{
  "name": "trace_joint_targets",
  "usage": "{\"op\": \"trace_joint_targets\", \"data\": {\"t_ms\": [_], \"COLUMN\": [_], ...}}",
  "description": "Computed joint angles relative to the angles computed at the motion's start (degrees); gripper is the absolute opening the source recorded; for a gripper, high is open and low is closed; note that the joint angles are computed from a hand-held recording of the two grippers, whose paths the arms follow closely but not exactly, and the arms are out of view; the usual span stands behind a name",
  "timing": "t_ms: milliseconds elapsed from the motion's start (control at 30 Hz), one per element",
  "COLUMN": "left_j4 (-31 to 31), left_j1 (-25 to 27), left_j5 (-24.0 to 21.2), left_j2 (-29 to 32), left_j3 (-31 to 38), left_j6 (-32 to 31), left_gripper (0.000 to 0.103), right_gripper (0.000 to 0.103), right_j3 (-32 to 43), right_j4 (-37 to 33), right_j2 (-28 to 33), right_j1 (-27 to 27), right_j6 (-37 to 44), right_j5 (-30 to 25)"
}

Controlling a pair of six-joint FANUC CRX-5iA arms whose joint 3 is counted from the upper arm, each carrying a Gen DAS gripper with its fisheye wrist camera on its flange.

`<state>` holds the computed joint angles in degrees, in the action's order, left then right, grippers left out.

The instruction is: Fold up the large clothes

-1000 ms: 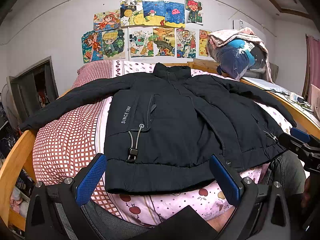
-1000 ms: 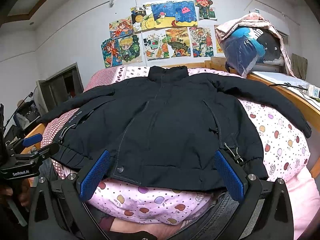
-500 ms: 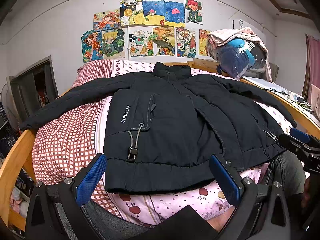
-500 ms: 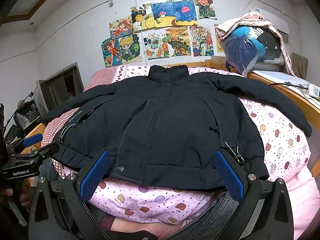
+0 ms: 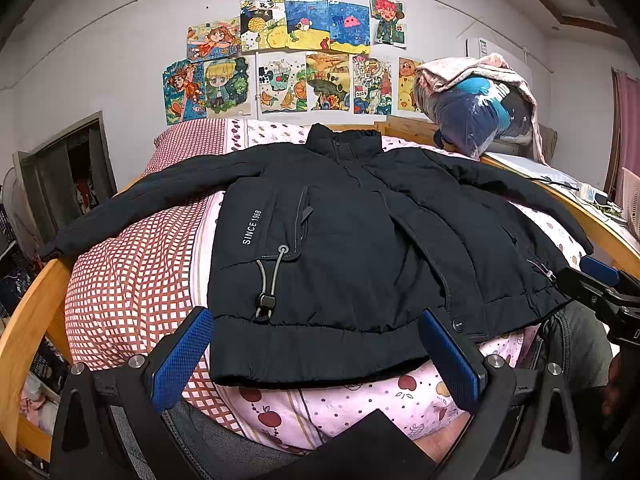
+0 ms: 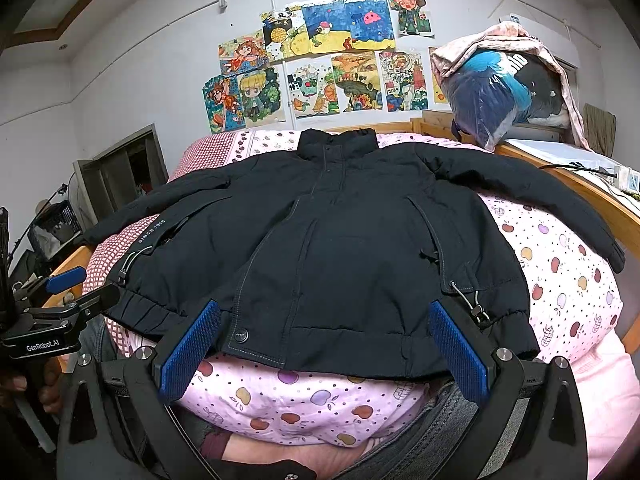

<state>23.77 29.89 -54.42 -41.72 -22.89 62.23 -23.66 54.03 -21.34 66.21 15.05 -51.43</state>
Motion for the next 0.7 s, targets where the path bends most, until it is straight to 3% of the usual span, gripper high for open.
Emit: {"op": "trace_joint_targets", "data": {"t_ms": [700], "left_j4": [-0.7], "left_j1": [-0.7], "left_j5": [0.5], "left_j2": [-0.3], "left_j3": [-1.0], "left_j6": [0.6], "left_gripper": [0.103], "right_gripper": [0.102], "right_j3": [-0.8], "right_j4": [0.3], "right_j2": [-0.3], "right_j1": [1.3], "right_j6": [-1.2], "right_j5": [-0.8]}}
